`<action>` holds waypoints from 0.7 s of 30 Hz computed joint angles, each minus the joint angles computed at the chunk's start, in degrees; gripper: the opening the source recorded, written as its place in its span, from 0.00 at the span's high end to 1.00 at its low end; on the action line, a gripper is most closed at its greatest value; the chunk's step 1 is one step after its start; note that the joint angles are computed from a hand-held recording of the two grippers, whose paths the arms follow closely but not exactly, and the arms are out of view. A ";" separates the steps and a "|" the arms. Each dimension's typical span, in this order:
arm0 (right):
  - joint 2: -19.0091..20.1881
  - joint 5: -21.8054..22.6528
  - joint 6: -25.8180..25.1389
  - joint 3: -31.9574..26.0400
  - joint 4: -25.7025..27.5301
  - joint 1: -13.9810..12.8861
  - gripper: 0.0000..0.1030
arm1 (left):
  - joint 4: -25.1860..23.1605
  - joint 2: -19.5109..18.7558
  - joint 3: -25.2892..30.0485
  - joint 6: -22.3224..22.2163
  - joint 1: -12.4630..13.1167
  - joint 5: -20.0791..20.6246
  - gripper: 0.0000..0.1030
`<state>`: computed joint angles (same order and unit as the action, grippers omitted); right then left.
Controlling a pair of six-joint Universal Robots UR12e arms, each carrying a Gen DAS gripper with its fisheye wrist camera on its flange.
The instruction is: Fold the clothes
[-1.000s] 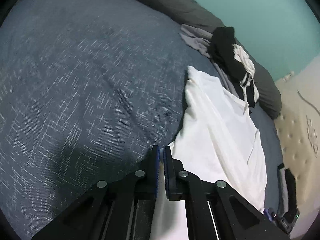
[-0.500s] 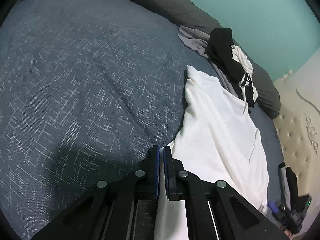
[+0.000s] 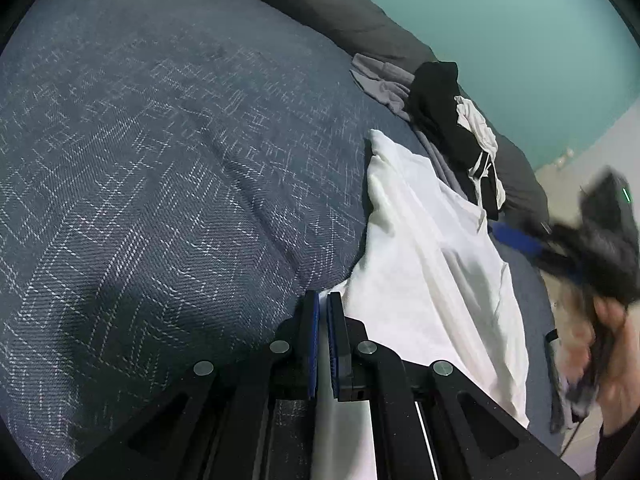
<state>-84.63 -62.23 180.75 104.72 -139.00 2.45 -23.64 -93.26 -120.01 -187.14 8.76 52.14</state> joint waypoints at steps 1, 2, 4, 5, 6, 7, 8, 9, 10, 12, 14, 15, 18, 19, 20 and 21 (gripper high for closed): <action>1.35 -0.68 -0.48 -1.60 0.75 0.78 0.57 | -0.09 -0.03 0.01 0.01 0.09 -0.27 0.96; 2.70 -1.34 -0.97 -3.23 1.54 1.54 0.57 | -0.18 -0.05 0.01 0.03 0.18 -0.54 0.96; 4.99 -2.51 -2.17 -6.10 2.85 2.78 0.57 | -0.24 -0.07 0.01 0.11 0.22 -0.74 0.96; 5.94 -3.03 -2.87 -7.32 3.34 3.28 0.57 | -0.23 -0.06 0.00 0.18 0.18 -0.69 0.96; 6.88 -3.54 -3.57 -8.56 3.84 3.77 0.57 | -0.24 -0.05 0.02 0.30 0.13 -0.54 0.96; 7.57 -4.06 -4.15 -9.49 4.20 4.14 0.57 | -0.26 -0.05 0.05 0.34 0.12 -0.51 0.96; 8.32 -4.56 -4.51 -10.38 4.51 4.49 0.57 | -0.34 -0.03 0.02 0.39 0.18 -0.64 0.96; 9.14 -5.61 -4.29 -11.33 4.81 4.88 0.57 | -0.41 -0.02 -0.01 0.44 0.24 -0.78 0.96; 9.96 -6.65 -4.07 -12.29 5.13 5.26 0.57 | -0.49 0.00 -0.04 0.50 0.29 -0.91 0.96; 11.04 -8.83 -4.42 -13.60 6.40 6.02 0.57 | -0.73 -0.01 -0.10 0.57 0.52 -1.47 0.96; 12.22 -12.35 -5.20 -15.14 7.88 7.07 0.57 | -0.91 -0.05 -0.12 0.60 0.72 -1.96 0.96; 12.70 -12.95 -5.51 -15.64 8.18 7.33 0.57 | -0.97 -0.06 -0.13 0.64 0.76 -2.06 0.96; 13.04 -12.59 -4.43 -15.34 6.46 7.52 0.73 | -1.24 0.03 -0.10 1.23 0.69 -1.85 0.96; 13.24 -13.45 -4.80 -15.53 6.86 7.81 0.86 | -1.32 0.03 -0.10 1.36 0.70 -1.88 0.96; 13.39 -14.46 -5.15 -15.62 6.90 8.05 0.89 | -1.41 0.03 -0.09 1.46 0.72 -1.95 0.96; 13.55 -15.47 -5.50 -15.70 6.93 8.30 0.91 | -1.49 0.00 -0.10 1.42 0.81 -2.18 0.96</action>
<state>-71.09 -77.70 175.25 89.01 -132.07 10.74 -25.13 -93.26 -120.10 -185.72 9.57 49.95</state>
